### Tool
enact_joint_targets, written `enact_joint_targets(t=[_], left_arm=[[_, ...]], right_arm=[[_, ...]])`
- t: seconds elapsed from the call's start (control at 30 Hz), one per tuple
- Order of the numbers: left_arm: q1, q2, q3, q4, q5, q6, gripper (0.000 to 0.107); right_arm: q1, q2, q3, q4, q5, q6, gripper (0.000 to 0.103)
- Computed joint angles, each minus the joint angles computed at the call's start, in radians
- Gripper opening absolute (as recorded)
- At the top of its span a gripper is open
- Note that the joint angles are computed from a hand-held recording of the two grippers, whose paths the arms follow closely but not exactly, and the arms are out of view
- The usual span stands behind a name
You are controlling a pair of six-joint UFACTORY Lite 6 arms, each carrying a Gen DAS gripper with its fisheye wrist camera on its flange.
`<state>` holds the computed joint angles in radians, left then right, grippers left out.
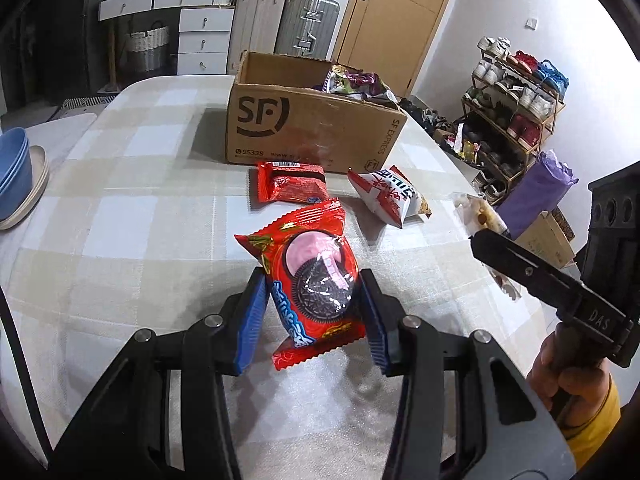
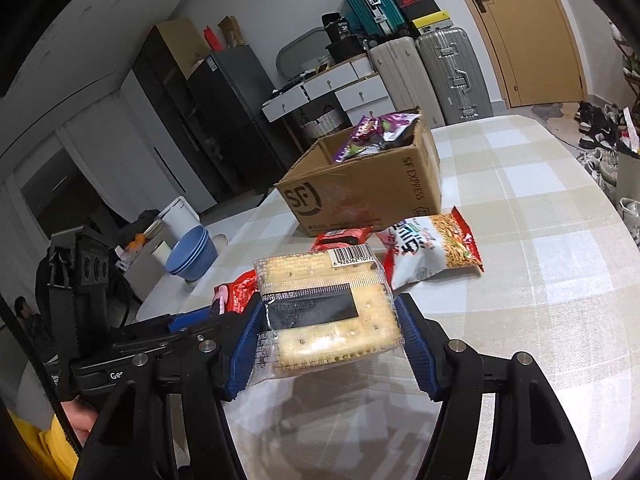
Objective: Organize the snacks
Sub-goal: 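Lift both packs and carry them over the box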
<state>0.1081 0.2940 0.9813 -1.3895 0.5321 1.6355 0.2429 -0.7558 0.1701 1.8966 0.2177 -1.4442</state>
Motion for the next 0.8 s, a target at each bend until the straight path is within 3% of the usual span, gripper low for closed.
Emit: enact_joint_targets(t=[0.1,0.2,0.4,0.53,0.67,0.73,0.8], left_arm=[[0.016,-0.008,-0.004,0.004,0.013,0.004,0.042],[0.023,-0.019,-0.003,0.011,0.017,0.003,0.042],[0.050,-0.033,0.064,0.059,0.039,-0.037,0.042],[0.062,0.002,0.188,0.133,0.079,-0.128,0.042],[0.030,0.049,0.323,0.147,0.022,-0.126,0.042],[0.015,0.107,0.432,0.224,0.011,-0.213,0.042],[0.022,0.207,0.607,0.322,0.092,-0.352,0.042]], right_arm=[[0.017,0.007,0.018,-0.017,-0.017,0.024,0.065],[0.021,0.007,0.046,-0.143,-0.025,0.156,0.065],[-0.031,0.060,0.154,-0.297,0.035,0.271,0.065],[0.009,0.151,0.298,-0.465,-0.022,0.411,0.065],[-0.018,0.288,0.474,-0.617,0.025,0.520,0.065],[-0.035,0.352,0.570,-0.694,0.039,0.566,0.065],[-0.060,0.413,0.659,-0.752,0.062,0.605,0.065]])
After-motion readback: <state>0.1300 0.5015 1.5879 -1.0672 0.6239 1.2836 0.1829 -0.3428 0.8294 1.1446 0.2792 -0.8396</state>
